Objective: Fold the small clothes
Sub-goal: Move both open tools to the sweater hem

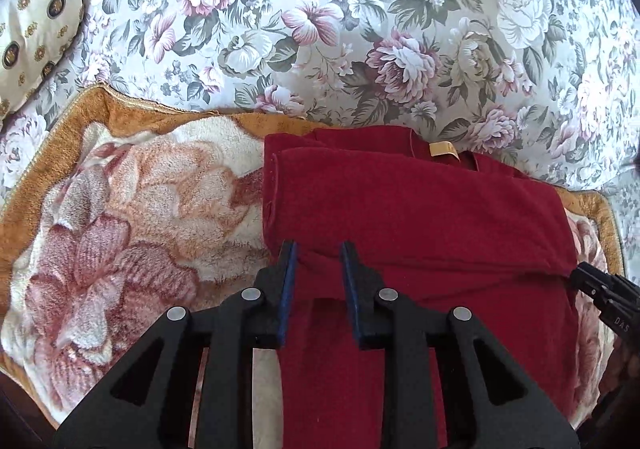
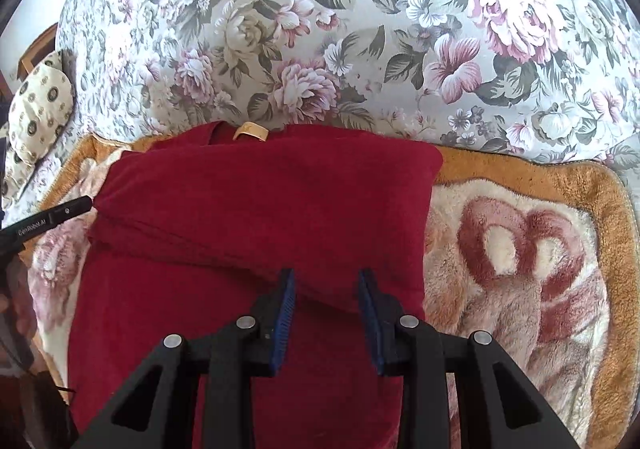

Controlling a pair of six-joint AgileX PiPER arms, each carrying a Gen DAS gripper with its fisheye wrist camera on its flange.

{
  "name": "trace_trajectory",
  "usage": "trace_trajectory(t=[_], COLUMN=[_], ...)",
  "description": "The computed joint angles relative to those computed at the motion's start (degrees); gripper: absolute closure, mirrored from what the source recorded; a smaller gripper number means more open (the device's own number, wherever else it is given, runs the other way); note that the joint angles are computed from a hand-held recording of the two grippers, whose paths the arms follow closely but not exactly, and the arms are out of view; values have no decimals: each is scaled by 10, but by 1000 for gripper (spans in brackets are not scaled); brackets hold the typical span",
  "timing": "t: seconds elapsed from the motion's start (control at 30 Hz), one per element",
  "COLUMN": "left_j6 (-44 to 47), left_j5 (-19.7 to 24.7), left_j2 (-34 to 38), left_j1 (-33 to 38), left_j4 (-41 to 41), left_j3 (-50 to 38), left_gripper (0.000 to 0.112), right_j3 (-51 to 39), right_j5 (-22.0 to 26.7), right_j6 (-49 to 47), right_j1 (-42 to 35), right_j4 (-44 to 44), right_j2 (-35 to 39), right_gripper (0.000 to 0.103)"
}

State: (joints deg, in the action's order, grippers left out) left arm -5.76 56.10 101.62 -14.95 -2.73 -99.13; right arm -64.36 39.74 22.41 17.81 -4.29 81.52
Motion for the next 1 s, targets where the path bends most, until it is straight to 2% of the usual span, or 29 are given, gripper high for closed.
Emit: trace_trajectory(t=[0.23, 0.37, 0.47, 0.6, 0.7, 0.73, 0.77, 0.83, 0.9, 1.0], left_j6=[-1, 7, 29, 57, 64, 61, 56, 25, 4, 53], left_j5=[-17, -20, -24, -23, -37, -40, -42, -68, -61, -35], left_j2=[-143, -204, -248, -290, -313, -312, -308, -316, -325, -340], left_j1=[-27, -25, -12, -2, 2, -1, -7, -37, -59, -32], left_j4=[37, 10, -29, -64, -78, -78, -74, -38, -14, -70], left_j3=[151, 233, 296, 364, 414, 427, 436, 460, 460, 461], left_gripper=[90, 90, 90, 73, 73, 73, 73, 73, 73, 73], right_j3=[65, 129, 181, 234, 262, 268, 270, 272, 273, 262], right_j5=[35, 55, 54, 63, 58, 53, 55, 58, 58, 110], right_j6=[70, 163, 193, 204, 213, 223, 252, 278, 263, 313], right_j1=[53, 90, 95, 112, 130, 146, 171, 177, 157, 199], right_j4=[-23, -80, -74, -55, -47, -61, -98, -120, -95, -123], right_j2=[-78, -128, -174, -218, -238, -242, -241, -240, -247, -275], right_gripper=[73, 70, 68, 66, 66, 76, 91, 93, 93, 93])
